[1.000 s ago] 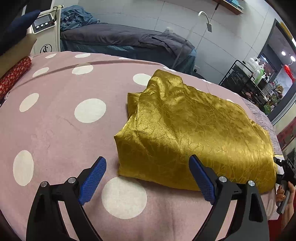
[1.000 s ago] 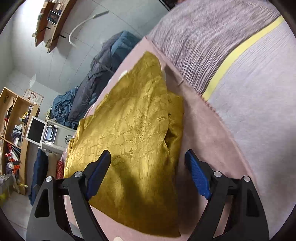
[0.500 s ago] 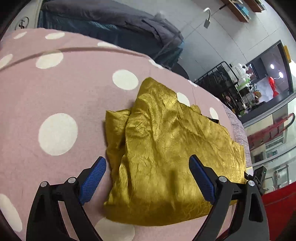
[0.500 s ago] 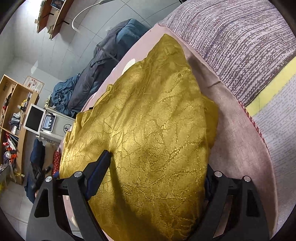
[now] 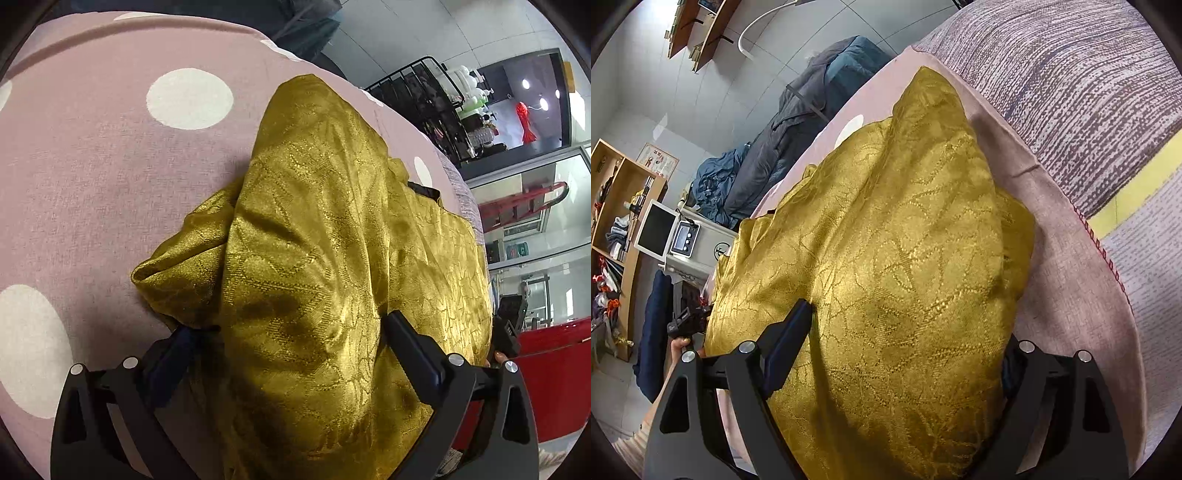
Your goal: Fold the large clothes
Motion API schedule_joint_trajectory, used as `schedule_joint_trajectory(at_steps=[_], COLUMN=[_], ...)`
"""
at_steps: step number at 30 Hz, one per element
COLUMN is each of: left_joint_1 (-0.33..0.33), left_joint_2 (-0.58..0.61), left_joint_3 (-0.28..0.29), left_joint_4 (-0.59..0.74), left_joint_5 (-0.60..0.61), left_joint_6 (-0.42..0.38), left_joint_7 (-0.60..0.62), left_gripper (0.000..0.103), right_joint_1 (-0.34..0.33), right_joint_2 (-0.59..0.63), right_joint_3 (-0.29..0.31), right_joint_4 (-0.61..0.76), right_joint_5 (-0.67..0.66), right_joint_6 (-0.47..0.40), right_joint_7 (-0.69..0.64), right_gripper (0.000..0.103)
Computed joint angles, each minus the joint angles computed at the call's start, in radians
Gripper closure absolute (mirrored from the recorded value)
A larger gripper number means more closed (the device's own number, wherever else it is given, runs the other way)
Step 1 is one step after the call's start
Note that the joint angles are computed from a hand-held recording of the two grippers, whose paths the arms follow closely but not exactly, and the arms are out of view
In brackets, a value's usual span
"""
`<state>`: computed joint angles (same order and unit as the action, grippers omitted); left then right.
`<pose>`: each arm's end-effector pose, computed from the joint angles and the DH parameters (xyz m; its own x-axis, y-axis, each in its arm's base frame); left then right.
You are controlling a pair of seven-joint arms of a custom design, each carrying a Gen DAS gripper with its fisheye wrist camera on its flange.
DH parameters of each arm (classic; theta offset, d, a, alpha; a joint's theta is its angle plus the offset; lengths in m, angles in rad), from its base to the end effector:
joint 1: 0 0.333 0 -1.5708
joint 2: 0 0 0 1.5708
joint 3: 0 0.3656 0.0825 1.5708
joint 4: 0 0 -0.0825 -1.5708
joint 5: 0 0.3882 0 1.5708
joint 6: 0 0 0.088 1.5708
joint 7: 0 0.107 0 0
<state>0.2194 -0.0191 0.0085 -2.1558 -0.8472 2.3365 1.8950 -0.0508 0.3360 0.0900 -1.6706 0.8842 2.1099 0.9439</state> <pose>0.5461 0.1143 0.4788 0.2850 -0.7479 0.5995 -0.8502 -0.4861 -0.2022 0.6893 0.0553 0.4819 0.2980 -0.7182 -0.6288 -0.9305 -0.0715 -0.3593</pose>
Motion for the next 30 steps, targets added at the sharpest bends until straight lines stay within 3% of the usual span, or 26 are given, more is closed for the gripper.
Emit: schedule_joint_trajectory(at_steps=[2,4,8,12,16,22,30], left_joint_1=[-0.005,-0.004,-0.02,-0.042,-0.063,-0.109,-0.175], left_joint_2=[0.004,0.004,-0.009,-0.037,-0.069,-0.123,-0.07], left_joint_3=[-0.004,-0.002,-0.015,-0.024,-0.032,-0.034,-0.071], left_joint_4=[0.003,0.004,-0.009,-0.028,-0.026,0.019,0.209], left_joint_5=[-0.005,-0.055,-0.053,-0.043,0.028,0.054,0.157], left_joint_6=[0.008,0.004,0.036,0.087,0.138,0.205,0.194], left_joint_7=[0.005,0.023,0.029,0.008,-0.048,-0.057,-0.078], left_gripper=[0.007,0.017,0.036,0.065,0.081,0.086,0.087], right_joint_1=[0.004,0.011,0.013,0.002,0.015,0.053,0.105], right_joint_2=[0.001,-0.002,-0.018,-0.054,-0.119,-0.247,-0.412], right_joint_3=[0.001,0.003,0.008,0.007,-0.01,-0.05,-0.13], right_joint_4=[-0.002,-0.006,-0.031,-0.082,-0.14,-0.216,-0.29], right_joint_5=[0.001,-0.005,0.003,0.075,0.117,0.17,0.208], right_joint_6=[0.013,0.029,0.043,0.045,0.071,0.108,0.193], right_joint_7=[-0.002,0.003,-0.012,-0.061,-0.119,-0.24,-0.344], right_gripper=[0.02,0.02,0.045,0.074,0.083,0.086,0.088])
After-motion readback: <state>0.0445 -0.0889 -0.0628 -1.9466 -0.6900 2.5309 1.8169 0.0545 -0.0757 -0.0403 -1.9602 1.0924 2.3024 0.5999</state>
